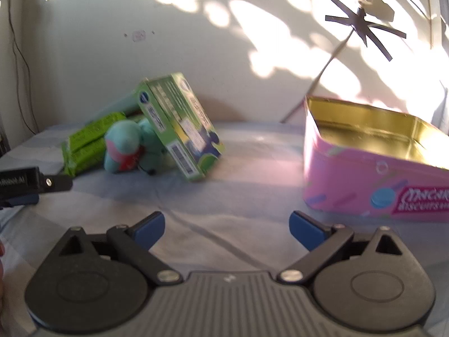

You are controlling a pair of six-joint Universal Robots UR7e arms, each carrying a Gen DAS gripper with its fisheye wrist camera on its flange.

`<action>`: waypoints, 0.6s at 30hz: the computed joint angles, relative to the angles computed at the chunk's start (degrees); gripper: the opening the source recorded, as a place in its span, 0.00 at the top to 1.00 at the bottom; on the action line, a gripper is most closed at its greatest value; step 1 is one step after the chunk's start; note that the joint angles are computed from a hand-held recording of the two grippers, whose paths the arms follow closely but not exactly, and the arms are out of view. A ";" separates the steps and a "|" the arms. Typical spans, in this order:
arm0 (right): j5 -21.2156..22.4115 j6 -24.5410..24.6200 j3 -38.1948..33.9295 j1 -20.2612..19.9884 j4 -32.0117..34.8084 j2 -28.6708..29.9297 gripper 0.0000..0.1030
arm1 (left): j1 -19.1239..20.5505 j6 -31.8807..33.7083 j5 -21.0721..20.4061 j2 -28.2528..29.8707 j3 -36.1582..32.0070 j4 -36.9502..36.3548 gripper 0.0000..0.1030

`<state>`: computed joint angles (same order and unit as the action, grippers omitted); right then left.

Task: Organize objects
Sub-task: 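Grasp the small green medicine box with the left gripper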

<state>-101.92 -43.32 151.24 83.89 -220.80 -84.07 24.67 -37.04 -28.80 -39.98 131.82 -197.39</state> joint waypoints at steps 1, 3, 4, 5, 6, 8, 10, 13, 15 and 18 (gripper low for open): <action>0.79 -0.90 -0.79 0.70 0.54 0.23 0.05 | -0.04 2.90 -0.45 -0.93 0.20 -0.55 0.05; 0.03 -3.59 -3.44 2.99 0.29 2.64 0.09 | -0.30 11.72 -1.87 -1.57 -0.64 -7.22 0.05; -0.59 -4.96 -4.95 4.12 0.43 3.96 0.10 | -0.37 17.06 -2.98 -1.66 -1.79 -11.07 0.05; -0.79 -5.63 -6.25 4.75 1.60 4.60 0.11 | -0.36 21.46 -4.36 -2.01 -3.38 -12.61 0.05; -0.71 -5.44 -7.76 5.20 4.30 4.71 0.13 | -0.19 25.76 -6.34 -2.50 -5.32 -12.66 0.05; 0.91 -4.21 -9.35 4.64 7.35 4.63 0.15 | 0.79 33.36 -10.85 -2.75 -9.94 -11.22 0.04; 2.68 -4.55 -10.05 3.55 7.17 5.40 0.15 | 2.65 36.64 -14.62 -2.19 -15.27 -6.34 0.04; 1.80 -5.06 -12.20 2.81 9.77 7.11 0.16 | 5.99 35.01 -18.15 0.18 -24.05 8.01 0.05; 0.15 -3.66 -14.22 2.54 14.67 7.55 0.23 | 7.74 32.78 -19.26 2.08 -27.36 13.97 0.10; 0.27 1.67 -18.08 1.14 26.22 6.48 0.44 | 10.31 25.36 -22.13 2.91 -29.53 21.22 0.45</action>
